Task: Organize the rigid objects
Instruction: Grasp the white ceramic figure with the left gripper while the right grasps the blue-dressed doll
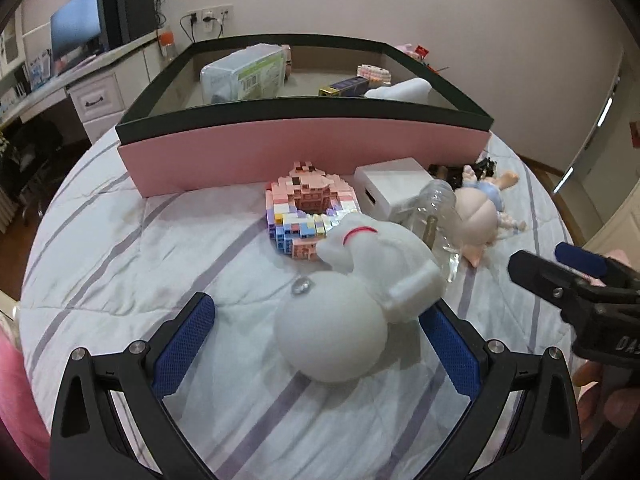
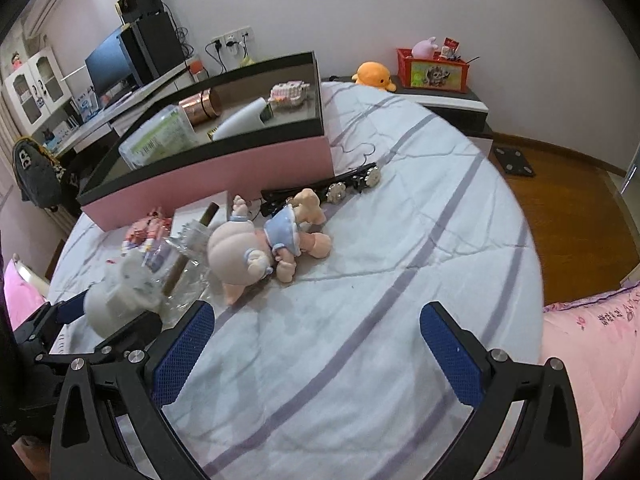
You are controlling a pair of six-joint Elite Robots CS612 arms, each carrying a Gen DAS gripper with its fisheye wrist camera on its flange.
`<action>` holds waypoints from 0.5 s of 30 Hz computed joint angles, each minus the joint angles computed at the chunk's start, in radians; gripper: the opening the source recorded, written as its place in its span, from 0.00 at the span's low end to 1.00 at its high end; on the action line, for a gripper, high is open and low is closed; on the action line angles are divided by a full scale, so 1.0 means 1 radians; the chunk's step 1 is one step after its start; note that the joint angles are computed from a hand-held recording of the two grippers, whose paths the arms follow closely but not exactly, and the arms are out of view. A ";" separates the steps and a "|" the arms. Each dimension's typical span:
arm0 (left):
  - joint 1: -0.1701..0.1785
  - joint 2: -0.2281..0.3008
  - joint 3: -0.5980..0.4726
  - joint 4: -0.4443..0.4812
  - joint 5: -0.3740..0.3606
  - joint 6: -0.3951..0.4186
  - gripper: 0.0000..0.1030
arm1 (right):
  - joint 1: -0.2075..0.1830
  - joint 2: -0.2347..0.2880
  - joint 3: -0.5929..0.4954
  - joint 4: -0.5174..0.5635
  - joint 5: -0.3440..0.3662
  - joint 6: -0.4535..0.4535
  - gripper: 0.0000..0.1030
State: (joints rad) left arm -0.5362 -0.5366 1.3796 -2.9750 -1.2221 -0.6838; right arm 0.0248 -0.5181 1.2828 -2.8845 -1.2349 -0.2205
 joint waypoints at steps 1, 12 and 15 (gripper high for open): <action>0.002 0.000 0.002 -0.008 -0.003 -0.002 0.99 | 0.001 0.006 -0.010 0.008 0.004 -0.002 1.00; 0.013 -0.016 0.037 -0.057 -0.037 0.016 0.48 | 0.023 0.051 -0.091 0.047 -0.004 -0.066 1.00; 0.011 -0.019 0.046 -0.063 -0.030 0.011 0.48 | 0.034 0.065 -0.114 0.043 -0.023 -0.085 1.00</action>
State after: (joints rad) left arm -0.5247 -0.5560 1.4252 -3.0384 -1.2519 -0.6731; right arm 0.0586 -0.4528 1.1690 -2.8418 -1.2578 -0.3050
